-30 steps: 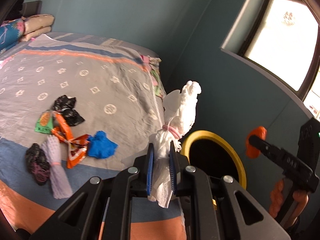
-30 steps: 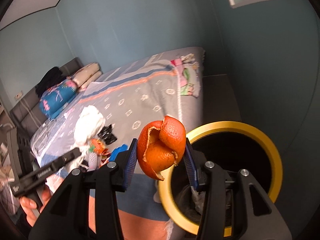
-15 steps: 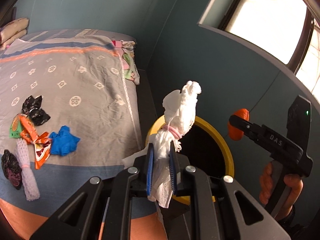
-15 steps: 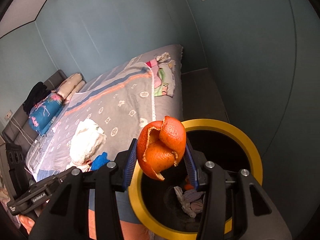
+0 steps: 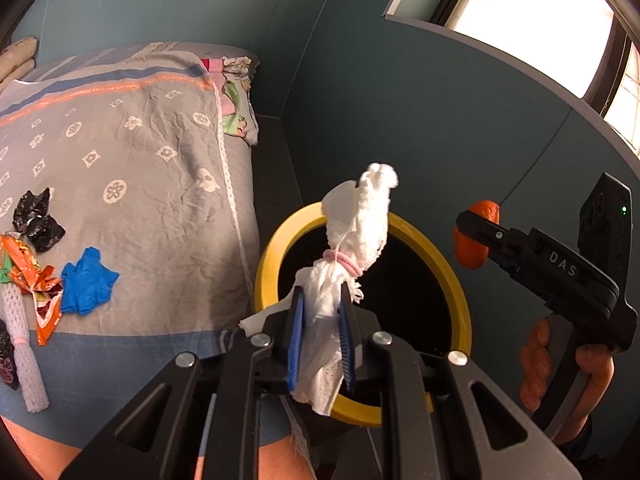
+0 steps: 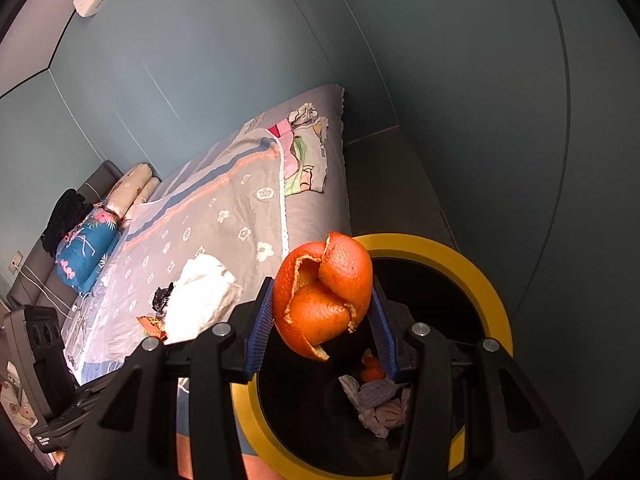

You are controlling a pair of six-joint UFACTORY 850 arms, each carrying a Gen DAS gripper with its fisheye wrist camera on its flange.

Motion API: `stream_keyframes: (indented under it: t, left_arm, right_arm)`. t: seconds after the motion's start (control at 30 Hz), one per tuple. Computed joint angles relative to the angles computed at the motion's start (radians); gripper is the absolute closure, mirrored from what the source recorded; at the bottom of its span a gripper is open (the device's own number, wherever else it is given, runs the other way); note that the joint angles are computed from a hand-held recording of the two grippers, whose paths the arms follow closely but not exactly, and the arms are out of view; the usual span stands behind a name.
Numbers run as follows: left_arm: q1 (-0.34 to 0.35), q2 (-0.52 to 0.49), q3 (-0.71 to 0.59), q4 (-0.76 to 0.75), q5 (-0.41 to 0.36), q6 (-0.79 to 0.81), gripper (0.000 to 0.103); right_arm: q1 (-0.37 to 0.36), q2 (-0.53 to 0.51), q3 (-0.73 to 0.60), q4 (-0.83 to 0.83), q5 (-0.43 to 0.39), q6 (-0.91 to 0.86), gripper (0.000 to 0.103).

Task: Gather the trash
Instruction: 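Open the right gripper over the bin while the left gripper releases the tissue, then move both grippers back down over the trash on the bed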

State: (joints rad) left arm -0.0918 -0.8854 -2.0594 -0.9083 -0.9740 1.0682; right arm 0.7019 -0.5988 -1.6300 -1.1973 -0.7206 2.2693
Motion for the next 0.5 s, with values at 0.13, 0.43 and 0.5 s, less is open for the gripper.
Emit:
stream_keyframes:
  t: [0.13,0.43,0.5]
  left_arm:
    - [0.0,-0.005,-0.005,-0.012,-0.024,-0.002,0.085]
    - [0.028,0.014,0.017,-0.103,-0.038,0.032,0.032]
    - [0.038,0.016,0.018,-0.122,-0.027,0.024,0.028]
  right_arm:
    - [0.002,0.002,-0.002,0.017,-0.033,-0.004,0.053]
    - [0.018,0.029,0.02,-0.012,-0.099,0.059,0.042]
    - [0.02,0.03,0.016,-0.02,-0.106,0.062,0.041]
